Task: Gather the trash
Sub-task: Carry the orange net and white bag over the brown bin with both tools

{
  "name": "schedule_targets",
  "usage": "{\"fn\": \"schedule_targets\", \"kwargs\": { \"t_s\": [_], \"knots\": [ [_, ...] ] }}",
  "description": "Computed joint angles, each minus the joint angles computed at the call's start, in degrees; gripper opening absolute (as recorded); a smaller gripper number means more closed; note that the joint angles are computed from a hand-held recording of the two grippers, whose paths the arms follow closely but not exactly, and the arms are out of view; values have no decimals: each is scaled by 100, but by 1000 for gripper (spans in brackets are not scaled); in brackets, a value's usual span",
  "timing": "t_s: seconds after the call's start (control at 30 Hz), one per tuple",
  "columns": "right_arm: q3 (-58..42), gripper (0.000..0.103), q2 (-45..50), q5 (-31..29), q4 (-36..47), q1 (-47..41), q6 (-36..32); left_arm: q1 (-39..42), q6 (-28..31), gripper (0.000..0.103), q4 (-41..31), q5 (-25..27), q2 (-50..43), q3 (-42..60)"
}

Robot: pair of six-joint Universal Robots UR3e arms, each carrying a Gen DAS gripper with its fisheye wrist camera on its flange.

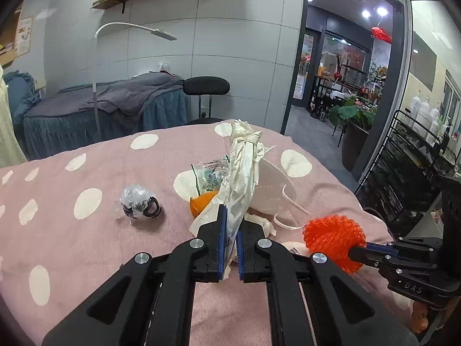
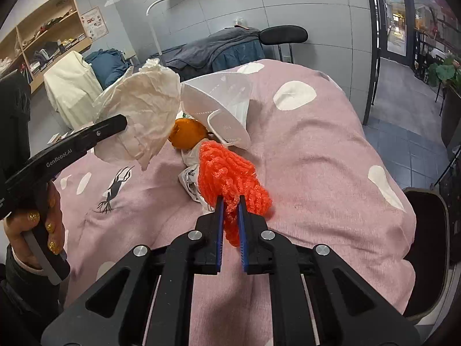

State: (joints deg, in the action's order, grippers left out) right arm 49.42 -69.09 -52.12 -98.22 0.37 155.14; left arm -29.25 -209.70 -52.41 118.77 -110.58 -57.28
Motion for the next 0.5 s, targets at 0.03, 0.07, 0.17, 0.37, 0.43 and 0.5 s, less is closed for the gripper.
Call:
{"fn": "schedule_targets", "kwargs": {
  "t_s": [0.03, 0.07, 0.17, 0.37, 0.43, 0.5],
  "knots": [
    [221, 10, -149, 59, -75, -69, -40, -55, -47, 7, -3, -7, -6, 13],
    [368, 10, -248, 111, -123, -133, -63, -68, -71, 7, -1, -52, 8, 11],
    [664, 10, -481, 299, -79, -365, -146, -182, -175, 5, 27, -50, -27, 41],
    [1163, 10, -970, 601, -109, -796, -340, -364, -295, 5, 104, -184, -147, 284],
    [1325, 10, -1132, 701, -97, -966, -388, -481, -289, 5, 76, -133, -281, 519],
    [1522, 10, -1309, 797, -86, -1143, -432, -563, -252, 5, 9, -132, -444, 821]
  ]
}}
